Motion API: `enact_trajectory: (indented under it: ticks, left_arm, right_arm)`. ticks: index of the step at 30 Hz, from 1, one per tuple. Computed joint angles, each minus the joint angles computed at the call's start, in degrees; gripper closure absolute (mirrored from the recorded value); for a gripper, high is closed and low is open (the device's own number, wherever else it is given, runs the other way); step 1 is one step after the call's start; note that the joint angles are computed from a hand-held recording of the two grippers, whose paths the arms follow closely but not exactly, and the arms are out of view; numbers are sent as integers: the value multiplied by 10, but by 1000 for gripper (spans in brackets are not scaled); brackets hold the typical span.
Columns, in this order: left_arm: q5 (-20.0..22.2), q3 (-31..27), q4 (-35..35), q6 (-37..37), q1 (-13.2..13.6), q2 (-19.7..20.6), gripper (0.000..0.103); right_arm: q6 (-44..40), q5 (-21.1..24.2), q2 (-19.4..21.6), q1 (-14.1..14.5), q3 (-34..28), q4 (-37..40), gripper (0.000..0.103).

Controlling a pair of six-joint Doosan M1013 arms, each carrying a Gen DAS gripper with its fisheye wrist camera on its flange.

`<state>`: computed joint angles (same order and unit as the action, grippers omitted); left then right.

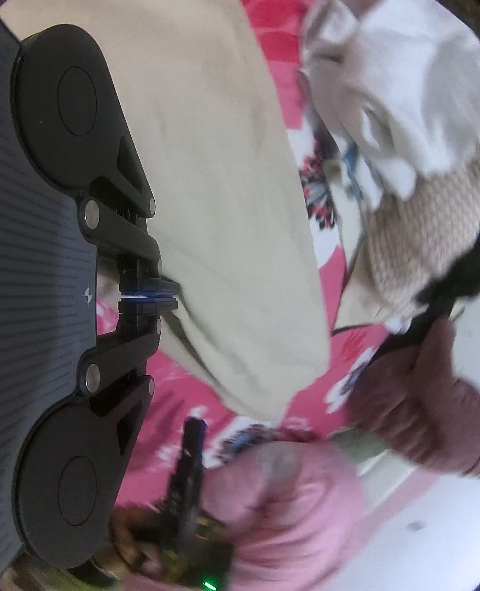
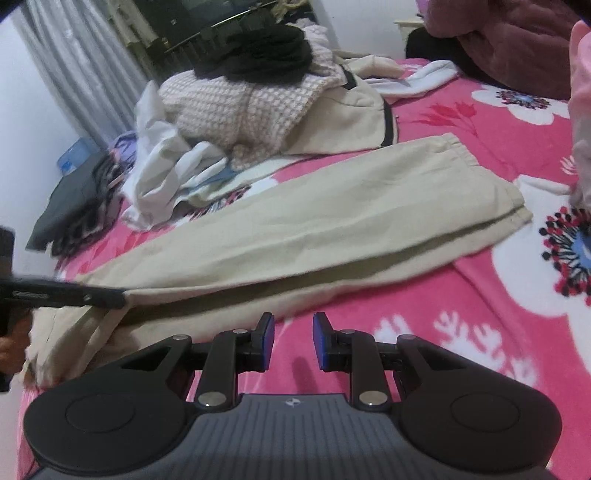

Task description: Fold clothes

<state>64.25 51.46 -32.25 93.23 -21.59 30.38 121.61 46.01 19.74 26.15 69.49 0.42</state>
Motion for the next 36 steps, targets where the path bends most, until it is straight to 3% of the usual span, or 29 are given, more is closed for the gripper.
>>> enact_trajectory:
  ticks: [4, 9, 16, 17, 20, 23, 27, 33, 36]
  left_arm:
    - [4, -5, -23, -13, 5, 6, 103]
    - [11, -6, -43, -12, 9, 9, 103]
    - [15, -14, -68, -23, 18, 13, 103]
    - [18, -17, -67, -21, 18, 14, 103]
    - [26, -24, -60, -18, 16, 17, 103]
    - [29, -27, -54, -20, 15, 16, 103]
    - [30, -29, -54, -20, 15, 16, 103]
    - [33, -32, -54, -22, 15, 17, 103]
    - [35, -34, -53, -22, 15, 18, 103]
  right_arm:
    - [16, 9, 29, 1, -37, -27, 77]
    - [19, 66, 68, -6, -81, -21, 77]
    - [-27, 145, 59, 8, -80, -26, 77]
    - [-31, 148, 57, 11, -79, -31, 75]
    - [-54, 94, 50, 22, -77, -48, 75]
    - [-94, 70, 66, 31, -105, -47, 75]
    - [-146, 88, 94, 33, -134, 1, 75]
    - [-147, 117, 68, 30, -91, 30, 75]
    - [-161, 159, 75, 29, -118, 33, 75]
